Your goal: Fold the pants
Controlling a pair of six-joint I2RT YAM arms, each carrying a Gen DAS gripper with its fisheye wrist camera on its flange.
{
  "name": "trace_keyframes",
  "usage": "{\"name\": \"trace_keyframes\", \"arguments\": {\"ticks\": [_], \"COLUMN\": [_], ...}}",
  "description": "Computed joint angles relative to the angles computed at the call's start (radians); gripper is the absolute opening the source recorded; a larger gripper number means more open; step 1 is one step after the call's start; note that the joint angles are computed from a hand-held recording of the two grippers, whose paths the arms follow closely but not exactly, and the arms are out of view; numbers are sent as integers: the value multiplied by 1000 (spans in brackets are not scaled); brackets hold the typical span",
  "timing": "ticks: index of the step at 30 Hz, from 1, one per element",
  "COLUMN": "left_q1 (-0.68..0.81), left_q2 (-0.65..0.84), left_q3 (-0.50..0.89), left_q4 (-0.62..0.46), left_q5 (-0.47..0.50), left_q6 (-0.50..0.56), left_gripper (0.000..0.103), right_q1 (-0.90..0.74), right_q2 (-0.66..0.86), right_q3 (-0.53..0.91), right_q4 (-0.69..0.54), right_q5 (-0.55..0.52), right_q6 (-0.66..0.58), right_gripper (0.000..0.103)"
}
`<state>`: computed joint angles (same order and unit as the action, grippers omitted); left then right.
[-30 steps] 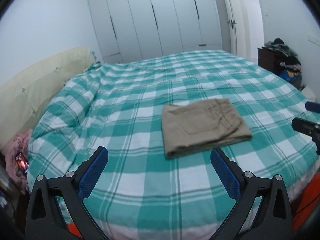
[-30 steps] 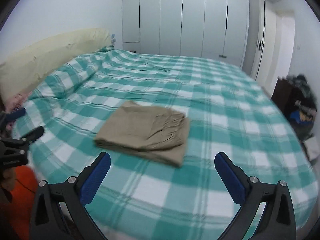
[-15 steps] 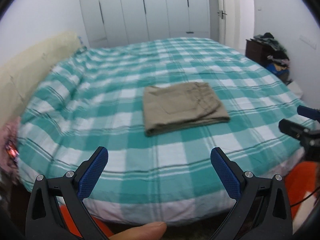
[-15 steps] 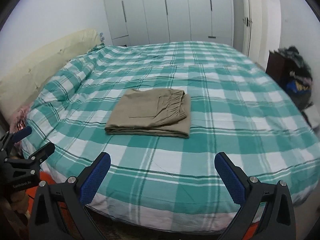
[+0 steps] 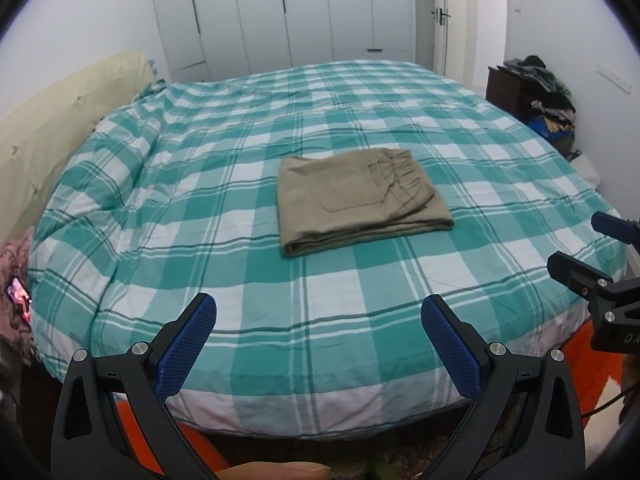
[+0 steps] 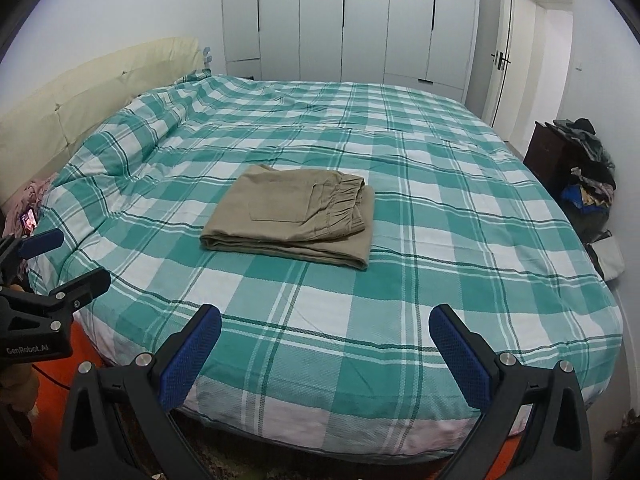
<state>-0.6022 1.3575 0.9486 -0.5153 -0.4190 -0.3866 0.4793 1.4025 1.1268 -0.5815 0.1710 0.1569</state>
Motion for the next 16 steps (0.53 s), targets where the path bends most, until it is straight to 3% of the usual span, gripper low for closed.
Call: {"name": "trace_keyframes", "arguments": {"ticks": [13, 16], "left_q1": [23, 10], "left_q2": [-16, -23], "left_q3": [-1, -3], "left_q4": [6, 7], "left_q5": [65, 34], "left_q6": [6, 2], "left_gripper": [102, 102], "right_q1": [11, 18], "right_q2": [22, 18], "right_q3": [-2, 2], "right_q4": [14, 14], "right_q5": [-26, -22], "right_q6": [11, 13], "right_gripper": [103, 103]}}
